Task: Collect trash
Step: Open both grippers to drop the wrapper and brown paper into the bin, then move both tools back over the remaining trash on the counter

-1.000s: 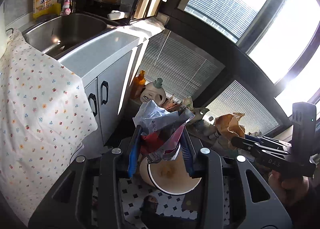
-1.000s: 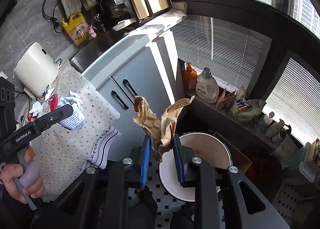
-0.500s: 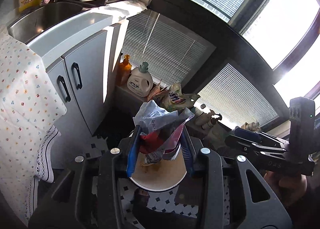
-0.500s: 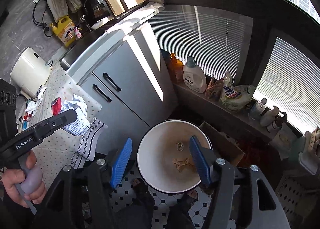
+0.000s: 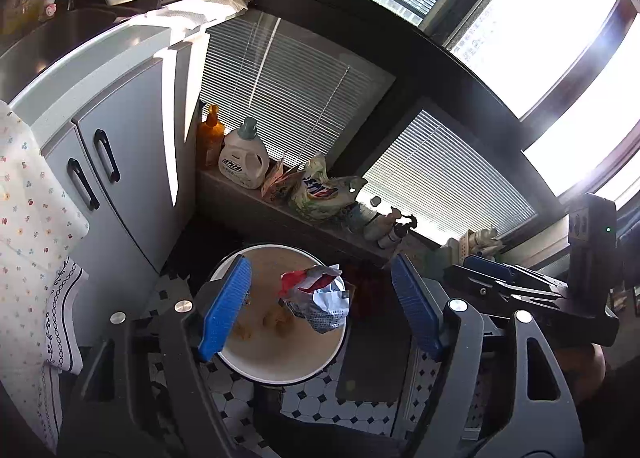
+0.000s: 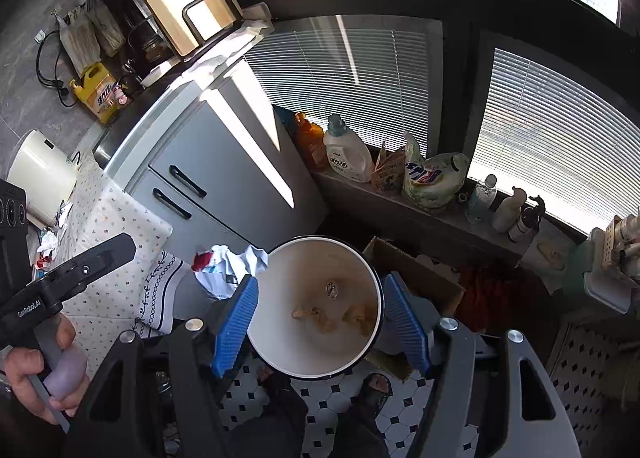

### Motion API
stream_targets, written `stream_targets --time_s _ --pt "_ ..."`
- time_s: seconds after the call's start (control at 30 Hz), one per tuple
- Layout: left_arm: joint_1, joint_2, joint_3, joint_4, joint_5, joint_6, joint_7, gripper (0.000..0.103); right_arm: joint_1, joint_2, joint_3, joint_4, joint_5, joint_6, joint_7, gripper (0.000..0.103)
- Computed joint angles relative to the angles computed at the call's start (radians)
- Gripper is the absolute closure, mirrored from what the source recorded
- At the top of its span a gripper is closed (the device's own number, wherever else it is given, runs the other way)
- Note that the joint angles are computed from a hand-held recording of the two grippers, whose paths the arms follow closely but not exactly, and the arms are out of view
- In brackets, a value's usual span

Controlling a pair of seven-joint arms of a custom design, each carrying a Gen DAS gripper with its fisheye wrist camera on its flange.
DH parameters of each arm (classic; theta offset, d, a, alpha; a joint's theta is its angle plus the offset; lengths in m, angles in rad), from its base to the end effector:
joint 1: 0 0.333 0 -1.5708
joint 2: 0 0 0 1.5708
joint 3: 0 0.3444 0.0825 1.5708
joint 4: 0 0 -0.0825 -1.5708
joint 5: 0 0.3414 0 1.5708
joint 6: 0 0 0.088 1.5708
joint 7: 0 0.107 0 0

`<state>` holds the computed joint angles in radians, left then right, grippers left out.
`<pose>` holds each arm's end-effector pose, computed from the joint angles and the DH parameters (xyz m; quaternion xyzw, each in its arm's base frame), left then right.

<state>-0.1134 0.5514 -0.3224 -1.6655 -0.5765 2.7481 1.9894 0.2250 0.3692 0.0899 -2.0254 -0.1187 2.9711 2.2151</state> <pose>0.6579 -0.2343 0.4022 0.5624 -0.7488 0.3507 0.0021 0.5939 0.1961 0.3890 -0.5939 0.7522 -0.0970 0.2685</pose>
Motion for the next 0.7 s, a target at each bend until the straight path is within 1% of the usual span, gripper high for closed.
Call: stream_targets --time_s 0.13,0.2,0.23,0.3,0.4,0.43,0.5,0.53,0.7 --pt "0.010 -0.022 0.025 -0.024 0.009 0.012 -0.020 0.029 0.010 0.019 0.007 0.036 0.000 -0.013 -0.003 0.037" --pt "0.019 -0.039 0.035 -0.044 0.012 0.024 -0.029 0.027 0.038 0.031 -0.011 0.060 -0.020 -0.013 0.012 0.029" --pt "0.023 -0.048 0.042 -0.055 0.014 0.031 -0.035 0.026 0.052 0.038 -0.018 0.076 -0.029 -0.015 0.022 0.027" --pt "0.038 -0.067 0.049 -0.078 0.013 0.050 -0.040 0.020 0.066 0.058 -0.016 0.116 -0.040 -0.023 0.027 0.023" --pt "0.066 -0.099 0.052 -0.118 -0.002 0.087 -0.034 0.017 0.092 0.096 -0.016 0.192 -0.057 -0.047 0.029 0.018" --pt "0.073 -0.109 0.056 -0.131 -0.003 0.096 -0.036 0.016 0.106 0.109 -0.021 0.219 -0.067 -0.052 0.033 0.017" --pt "0.092 -0.129 0.063 -0.155 -0.011 0.113 -0.037 0.016 0.136 0.135 -0.036 0.272 -0.092 -0.054 0.044 0.010" --pt "0.101 -0.138 0.066 -0.166 -0.017 0.123 -0.037 0.016 0.148 0.150 -0.038 0.302 -0.102 -0.055 0.046 0.008" --pt "0.158 -0.186 0.086 -0.224 -0.049 0.164 -0.038 0.016 0.159 0.256 0.020 0.503 -0.088 -0.114 -0.025 0.008"
